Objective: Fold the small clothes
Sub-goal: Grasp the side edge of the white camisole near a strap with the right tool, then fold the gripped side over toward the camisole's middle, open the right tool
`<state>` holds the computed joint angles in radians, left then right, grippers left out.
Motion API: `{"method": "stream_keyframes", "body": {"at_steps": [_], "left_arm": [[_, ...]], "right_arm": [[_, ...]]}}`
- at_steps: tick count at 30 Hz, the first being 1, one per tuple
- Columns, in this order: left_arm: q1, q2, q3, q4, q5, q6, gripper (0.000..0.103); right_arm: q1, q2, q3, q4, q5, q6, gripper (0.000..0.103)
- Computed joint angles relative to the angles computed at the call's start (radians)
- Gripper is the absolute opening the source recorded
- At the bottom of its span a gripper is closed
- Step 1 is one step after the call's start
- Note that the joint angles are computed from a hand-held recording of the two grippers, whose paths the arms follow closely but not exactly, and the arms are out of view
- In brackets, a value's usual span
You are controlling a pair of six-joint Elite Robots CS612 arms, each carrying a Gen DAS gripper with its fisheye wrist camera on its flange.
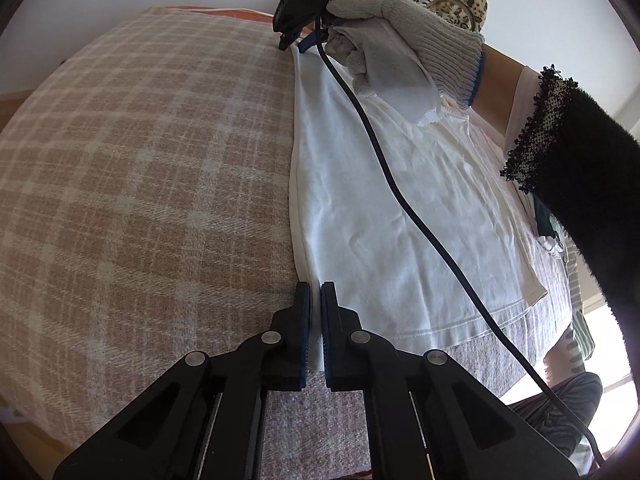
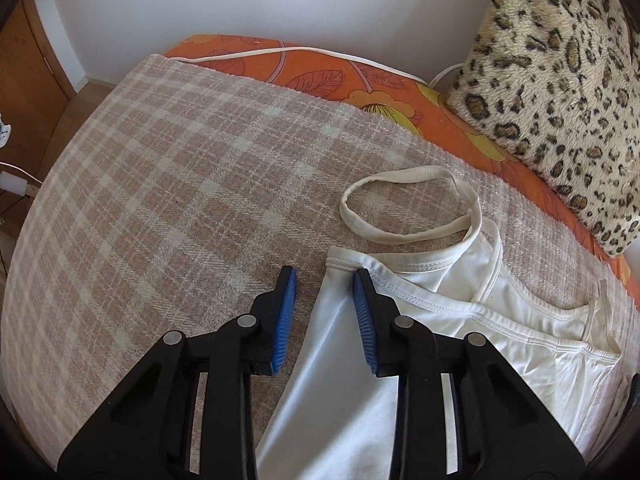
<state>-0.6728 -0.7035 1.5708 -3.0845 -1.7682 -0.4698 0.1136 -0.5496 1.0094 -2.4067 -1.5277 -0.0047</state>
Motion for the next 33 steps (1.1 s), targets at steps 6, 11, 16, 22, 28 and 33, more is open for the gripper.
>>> {"method": "stream_keyframes", "body": {"at_steps": [6,11,16,22,28,33], "left_arm": [[0.0,-0.006,0.016,-0.048,0.006,-0.024,0.002],[-0.003,-0.019,0.03,-0.112,-0.009,-0.013,0.002],[-0.018,-0.022,0.016,-0.122,-0.026,0.028,0.002],[-0.037,-0.018,-0.01,-0.097,-0.053,0.079,0.002],[-0.057,-0.012,-0.026,-0.081,-0.069,0.132,0.002],[-0.073,0.0,-0.055,-0.037,-0.096,0.158,0.002]], "right_arm": [[-0.02,-0.009,0.013,-0.025,0.077,0.053,0.004],[-0.059,-0.044,0.076,-0.109,0.209,0.121,0.004],[-0.081,-0.067,0.113,-0.157,0.247,0.135,0.004],[-0.093,-0.096,0.156,-0.188,0.216,0.105,0.004],[-0.113,-0.127,0.218,-0.23,0.163,0.069,0.004],[-0.139,-0.143,0.269,-0.251,0.136,0.064,0.004]]}}
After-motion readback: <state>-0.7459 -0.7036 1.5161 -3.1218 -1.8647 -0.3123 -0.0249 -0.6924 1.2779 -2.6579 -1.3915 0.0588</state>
